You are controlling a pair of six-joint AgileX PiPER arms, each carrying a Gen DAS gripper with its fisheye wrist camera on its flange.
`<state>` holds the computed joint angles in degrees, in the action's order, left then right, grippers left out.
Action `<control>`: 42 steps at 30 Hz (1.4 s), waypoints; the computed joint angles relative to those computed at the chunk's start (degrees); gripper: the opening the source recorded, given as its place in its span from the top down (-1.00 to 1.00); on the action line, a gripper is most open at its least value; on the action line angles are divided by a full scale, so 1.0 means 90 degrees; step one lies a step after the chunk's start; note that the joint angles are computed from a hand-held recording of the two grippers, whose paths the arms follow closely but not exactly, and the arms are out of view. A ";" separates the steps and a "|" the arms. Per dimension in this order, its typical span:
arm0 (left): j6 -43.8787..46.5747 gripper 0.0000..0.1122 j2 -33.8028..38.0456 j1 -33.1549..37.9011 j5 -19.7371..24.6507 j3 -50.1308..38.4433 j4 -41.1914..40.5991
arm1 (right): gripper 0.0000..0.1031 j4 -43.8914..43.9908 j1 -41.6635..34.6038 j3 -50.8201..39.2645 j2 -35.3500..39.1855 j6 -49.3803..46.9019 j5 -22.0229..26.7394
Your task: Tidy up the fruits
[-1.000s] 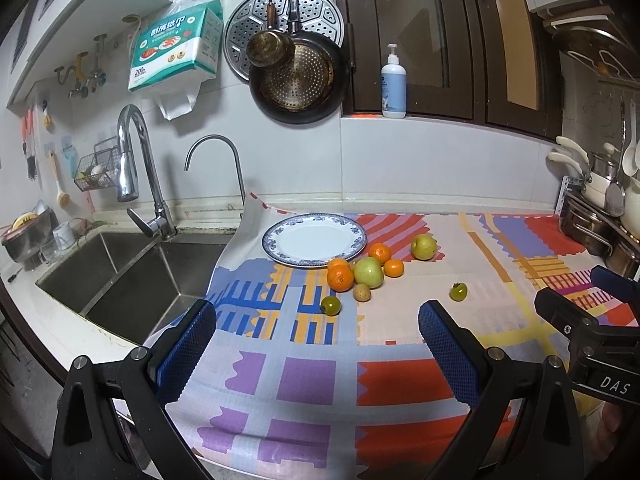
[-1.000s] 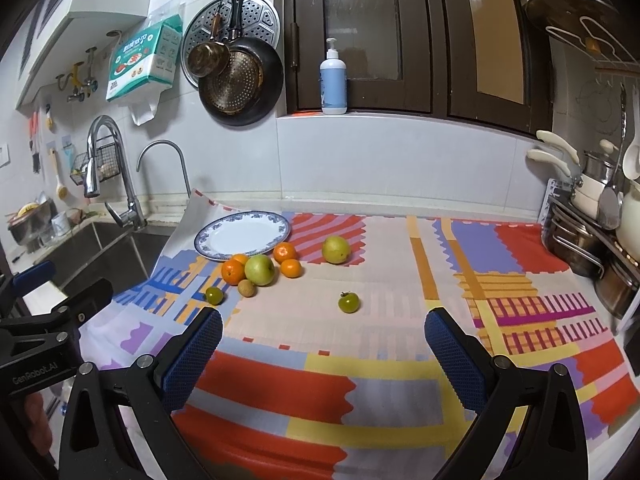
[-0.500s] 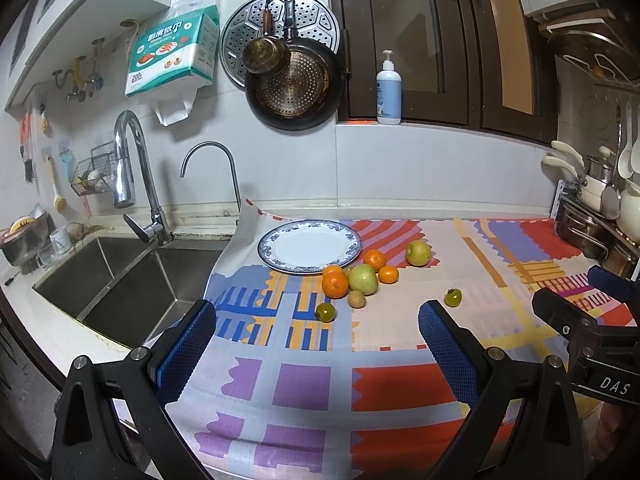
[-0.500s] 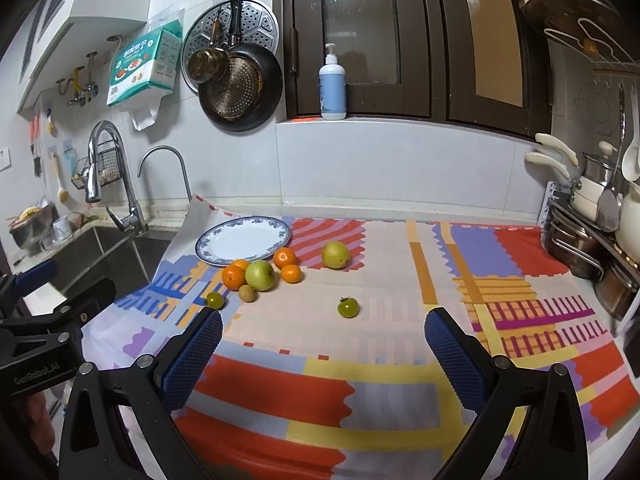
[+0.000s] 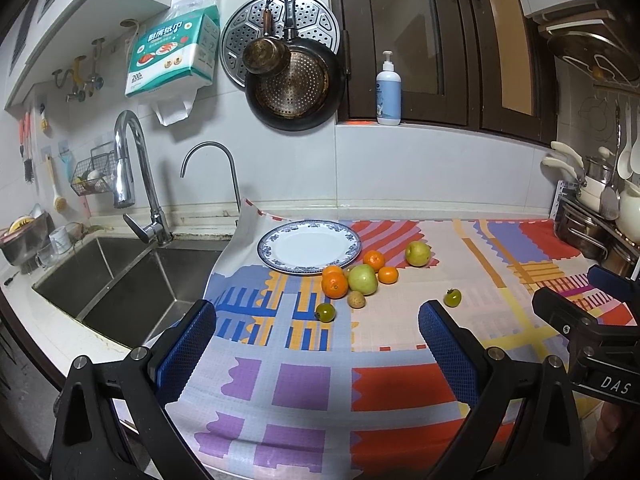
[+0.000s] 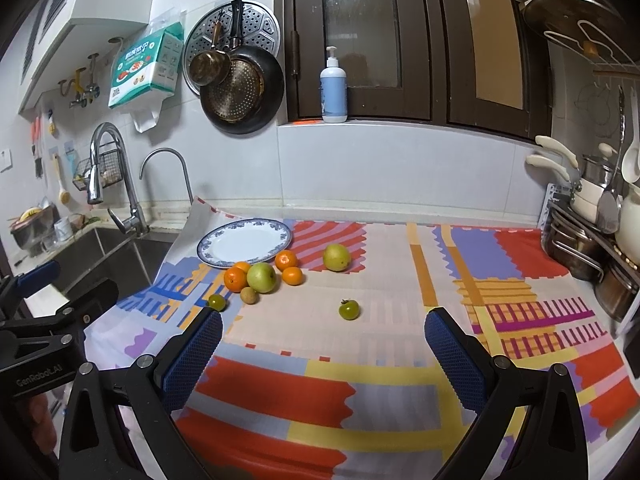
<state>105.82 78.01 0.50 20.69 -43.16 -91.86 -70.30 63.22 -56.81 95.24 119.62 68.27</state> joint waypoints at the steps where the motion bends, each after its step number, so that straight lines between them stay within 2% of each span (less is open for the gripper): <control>1: 0.0000 -0.84 -0.0005 0.0001 0.0005 0.0005 0.0001 | -0.99 0.0006 0.0002 -0.0008 -0.0004 -0.0009 0.0000; 13: -0.0297 -0.84 0.0179 -0.0006 -0.0048 -0.0176 0.0291 | -0.99 0.0027 -0.0099 -0.0119 0.0063 -0.0124 -0.0112; 22: -0.0131 -0.84 0.0814 0.0068 -0.0033 -0.0625 0.0289 | -0.99 0.0142 -0.0501 -0.0469 0.0336 -0.0385 -0.0473; 27: -0.0026 -0.83 0.1269 0.0157 0.0111 -0.1011 0.0312 | -0.99 0.0242 -0.0724 -0.0817 0.0655 -0.0509 -0.0495; 31: -0.0347 -0.77 0.1742 0.0197 0.0229 -0.1539 0.0768 | -0.99 0.0335 -0.1023 -0.1121 0.0940 -0.0592 -0.0708; 38: -0.1626 -0.55 0.2895 0.0189 0.0727 -0.2772 0.2306 | -0.97 0.0739 -0.1572 -0.1808 0.1568 -0.0834 -0.1071; 42: -0.2068 -0.43 0.3358 0.0017 0.0688 -0.3214 0.2830 | -0.90 0.1091 -0.1826 -0.2138 0.1889 -0.1098 -0.1093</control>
<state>87.21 108.23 0.66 26.88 -72.09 -66.39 -60.48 46.78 -76.05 112.25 109.74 58.43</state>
